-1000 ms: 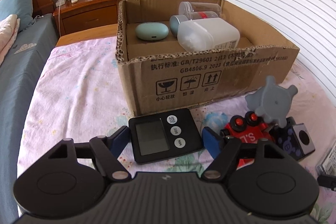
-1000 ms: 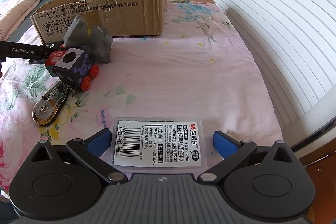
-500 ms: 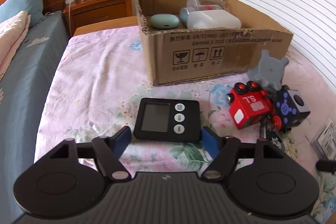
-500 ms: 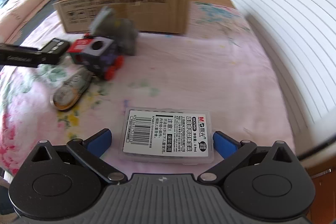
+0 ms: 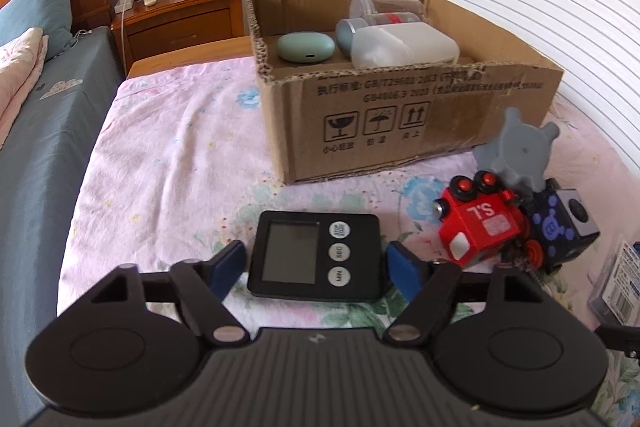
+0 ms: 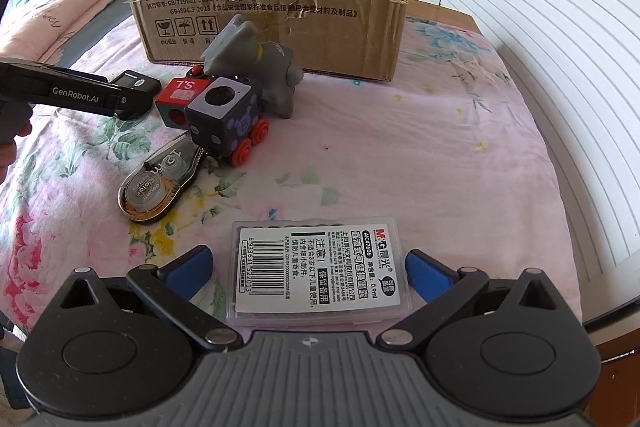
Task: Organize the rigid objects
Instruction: 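Grasp the black timer with the left gripper while the right holds the card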
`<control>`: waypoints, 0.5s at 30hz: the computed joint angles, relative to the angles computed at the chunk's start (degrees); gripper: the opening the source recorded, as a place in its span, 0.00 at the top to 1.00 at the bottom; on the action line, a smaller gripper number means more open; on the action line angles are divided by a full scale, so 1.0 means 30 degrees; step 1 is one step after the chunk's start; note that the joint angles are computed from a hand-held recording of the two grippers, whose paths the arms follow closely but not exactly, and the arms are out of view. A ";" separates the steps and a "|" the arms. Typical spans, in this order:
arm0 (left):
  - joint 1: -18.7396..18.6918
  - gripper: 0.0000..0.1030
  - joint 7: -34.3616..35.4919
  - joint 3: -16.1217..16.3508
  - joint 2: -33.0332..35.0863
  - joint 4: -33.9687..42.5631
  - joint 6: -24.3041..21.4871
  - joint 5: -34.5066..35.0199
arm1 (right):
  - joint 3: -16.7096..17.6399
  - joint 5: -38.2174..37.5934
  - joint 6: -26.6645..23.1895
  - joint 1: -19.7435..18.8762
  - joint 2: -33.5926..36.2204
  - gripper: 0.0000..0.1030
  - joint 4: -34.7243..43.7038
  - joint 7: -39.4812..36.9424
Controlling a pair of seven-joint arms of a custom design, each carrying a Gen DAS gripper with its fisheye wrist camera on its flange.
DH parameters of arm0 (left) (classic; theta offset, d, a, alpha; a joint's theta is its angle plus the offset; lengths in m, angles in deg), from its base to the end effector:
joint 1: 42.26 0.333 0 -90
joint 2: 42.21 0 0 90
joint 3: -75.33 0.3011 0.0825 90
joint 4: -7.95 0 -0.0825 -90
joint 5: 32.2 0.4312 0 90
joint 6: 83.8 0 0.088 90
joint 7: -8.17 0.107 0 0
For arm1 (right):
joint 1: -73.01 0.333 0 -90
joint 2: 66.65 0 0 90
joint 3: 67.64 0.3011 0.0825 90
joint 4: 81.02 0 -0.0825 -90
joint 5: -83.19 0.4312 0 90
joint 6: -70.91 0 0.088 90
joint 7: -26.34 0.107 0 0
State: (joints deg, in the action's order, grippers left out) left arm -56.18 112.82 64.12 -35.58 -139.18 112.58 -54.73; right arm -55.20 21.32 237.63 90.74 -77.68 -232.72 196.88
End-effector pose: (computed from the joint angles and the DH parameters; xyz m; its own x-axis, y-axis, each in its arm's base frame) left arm 0.4806 -0.1783 0.2494 -0.2701 -0.9626 0.0233 -0.7228 0.1867 -0.6653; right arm 0.3739 0.2751 0.2809 0.1306 -0.9912 0.0200 -0.8064 -0.1180 -0.5795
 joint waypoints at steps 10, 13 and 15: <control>0.1492 0.29 -0.1884 -0.0656 0.0099 0.0191 -0.0507 0.3353 | -0.0075 0.0248 -0.0097 0.0048 0.0067 0.01 0.0091 -0.0163; 0.1082 0.29 -0.1620 -0.0337 0.0088 0.0373 -0.0860 0.2967 | -0.0087 0.0422 -0.0134 0.0079 0.0063 0.02 0.0099 -0.0286; 0.0901 0.29 -0.1439 -0.0228 0.0128 0.0431 -0.0873 0.2759 | -0.0139 0.0887 -0.0288 0.0184 0.0043 0.04 0.0115 -0.0615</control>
State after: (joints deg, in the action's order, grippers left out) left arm -53.48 108.51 63.44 -35.20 -137.89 109.96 -46.45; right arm -55.62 23.98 236.76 91.29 -77.55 -232.37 195.04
